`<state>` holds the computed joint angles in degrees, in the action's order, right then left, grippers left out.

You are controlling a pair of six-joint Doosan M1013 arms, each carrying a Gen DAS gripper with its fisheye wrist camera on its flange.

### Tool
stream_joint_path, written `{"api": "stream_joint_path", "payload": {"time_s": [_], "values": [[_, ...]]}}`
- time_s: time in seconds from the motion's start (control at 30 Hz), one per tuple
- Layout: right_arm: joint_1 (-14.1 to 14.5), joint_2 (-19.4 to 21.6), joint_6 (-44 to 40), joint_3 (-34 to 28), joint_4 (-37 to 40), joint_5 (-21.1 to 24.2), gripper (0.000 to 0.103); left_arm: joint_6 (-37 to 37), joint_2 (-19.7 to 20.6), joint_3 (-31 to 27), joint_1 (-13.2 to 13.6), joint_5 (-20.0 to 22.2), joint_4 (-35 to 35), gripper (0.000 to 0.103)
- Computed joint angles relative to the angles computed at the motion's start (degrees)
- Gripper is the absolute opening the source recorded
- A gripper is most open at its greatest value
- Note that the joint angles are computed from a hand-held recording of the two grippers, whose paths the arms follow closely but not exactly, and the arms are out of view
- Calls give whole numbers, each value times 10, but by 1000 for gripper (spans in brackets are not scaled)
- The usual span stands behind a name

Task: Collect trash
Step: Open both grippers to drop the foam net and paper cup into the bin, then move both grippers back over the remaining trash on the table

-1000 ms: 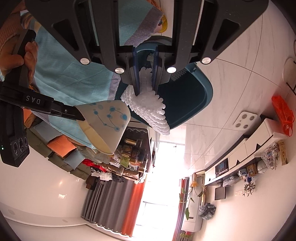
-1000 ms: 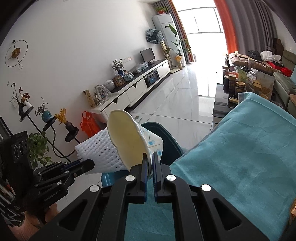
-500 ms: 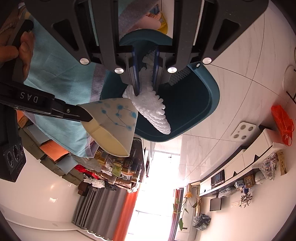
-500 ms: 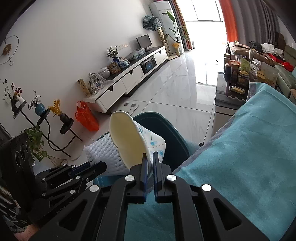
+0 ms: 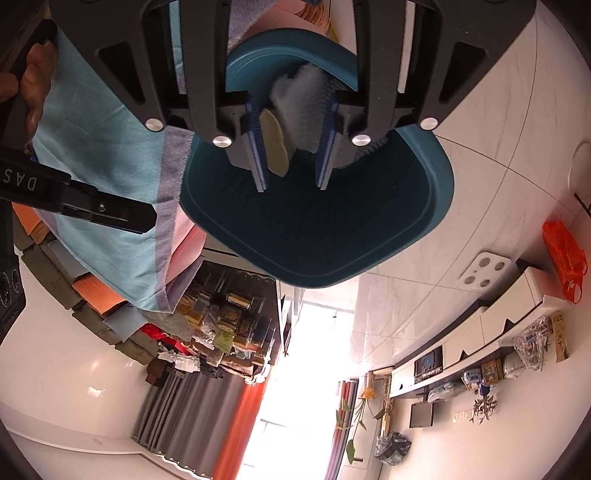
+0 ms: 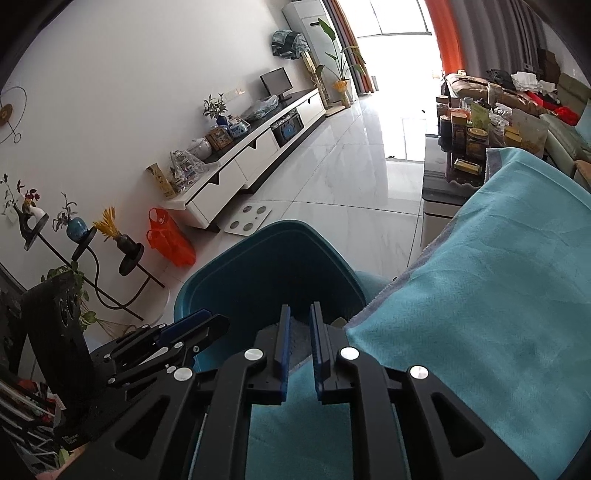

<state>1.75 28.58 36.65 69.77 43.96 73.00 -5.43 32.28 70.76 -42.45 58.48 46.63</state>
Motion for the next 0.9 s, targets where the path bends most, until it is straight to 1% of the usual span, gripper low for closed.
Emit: {"api": "stream_joint_path", "payload": {"time_s": [0.1,0.17,0.2,0.23,0.27,0.37,0.43,0.5,0.63,0.77,0.83,0.9], "values": [[-10,-5,-13,4,14,4,14,-3,-3,-1,-9,9,18,33],[-17,-12,-25,9,25,5,17,-6,-5,-3,-16,14,35,38],[-21,-15,-33,12,32,6,21,-9,-7,-2,-20,16,44,39],[-25,-19,-40,15,38,5,24,-11,-10,-1,-25,15,54,41],[-30,-25,-53,21,47,4,24,-12,-11,-1,-29,12,63,44],[-46,-39,-79,33,68,-1,27,1,-11,-10,-42,4,87,46],[-58,-46,-94,40,81,-4,31,15,-9,-19,-50,-10,101,49],[-71,-53,-107,47,88,-8,32,33,-5,-29,-57,-24,106,50],[-96,-65,-130,60,99,-12,35,85,10,-59,-66,-61,99,51],[-125,-72,-135,66,108,-21,36,147,29,-93,-73,-106,73,52],[-142,-75,-131,69,111,-28,37,187,43,-115,-76,-125,52,52],[-159,-76,-126,70,113,-37,37,232,53,-132,-78,-153,21,52]]}}
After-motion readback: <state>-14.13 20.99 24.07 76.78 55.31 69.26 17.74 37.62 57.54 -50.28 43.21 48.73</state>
